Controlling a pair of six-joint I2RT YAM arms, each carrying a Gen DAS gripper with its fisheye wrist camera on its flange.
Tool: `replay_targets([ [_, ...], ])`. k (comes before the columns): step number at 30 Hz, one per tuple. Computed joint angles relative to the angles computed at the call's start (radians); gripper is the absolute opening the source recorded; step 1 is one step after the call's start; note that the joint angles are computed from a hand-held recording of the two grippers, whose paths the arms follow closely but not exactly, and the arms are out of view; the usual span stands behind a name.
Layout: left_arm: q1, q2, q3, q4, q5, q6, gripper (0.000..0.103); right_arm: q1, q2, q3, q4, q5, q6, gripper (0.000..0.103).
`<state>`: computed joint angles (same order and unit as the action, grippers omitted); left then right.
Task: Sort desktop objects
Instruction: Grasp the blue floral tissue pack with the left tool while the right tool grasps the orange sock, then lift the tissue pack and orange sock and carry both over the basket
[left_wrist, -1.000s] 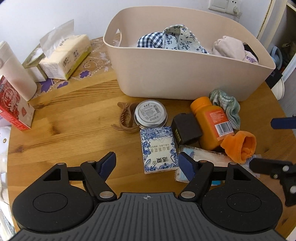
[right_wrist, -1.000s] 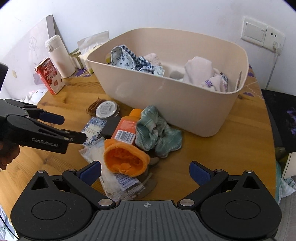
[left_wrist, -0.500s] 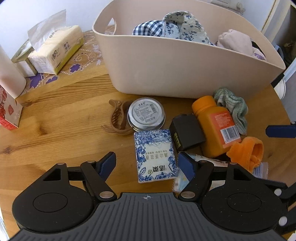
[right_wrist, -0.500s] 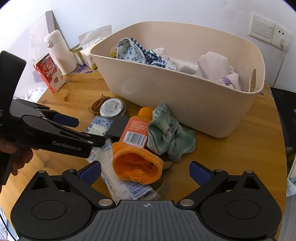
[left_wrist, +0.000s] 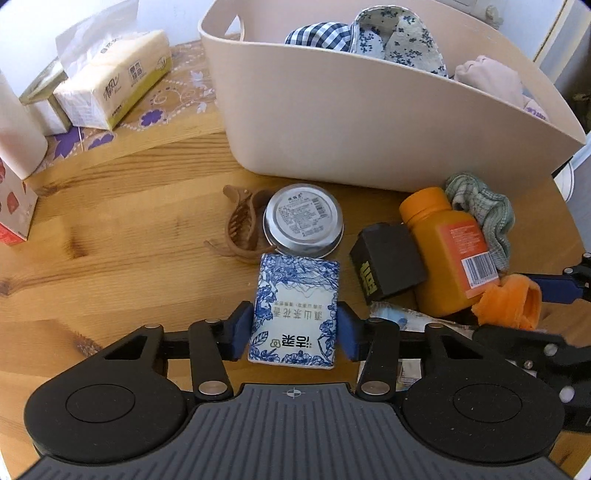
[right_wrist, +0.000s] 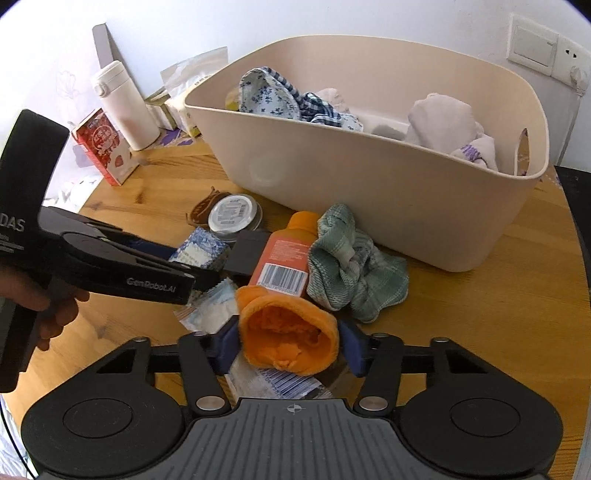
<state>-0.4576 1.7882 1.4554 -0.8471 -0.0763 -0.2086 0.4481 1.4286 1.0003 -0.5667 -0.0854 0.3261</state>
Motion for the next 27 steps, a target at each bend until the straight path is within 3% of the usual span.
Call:
replay_targets([
  [5, -0.001, 0.001, 0.006, 0.0, 0.007, -0.005, 0.048, -0.009, -0.002, 0.003, -0.005, -0.012, -0.011, 0.032],
  [11, -0.019, -0.013, 0.004, -0.003, -0.001, -0.016, 0.048, -0.014, -0.028, -0.016, 0.003, -0.023, -0.015, 0.024],
  [27, -0.056, -0.122, -0.05, -0.006, -0.048, -0.073, 0.048, -0.053, -0.162, -0.075, -0.035, -0.028, -0.045, 0.022],
])
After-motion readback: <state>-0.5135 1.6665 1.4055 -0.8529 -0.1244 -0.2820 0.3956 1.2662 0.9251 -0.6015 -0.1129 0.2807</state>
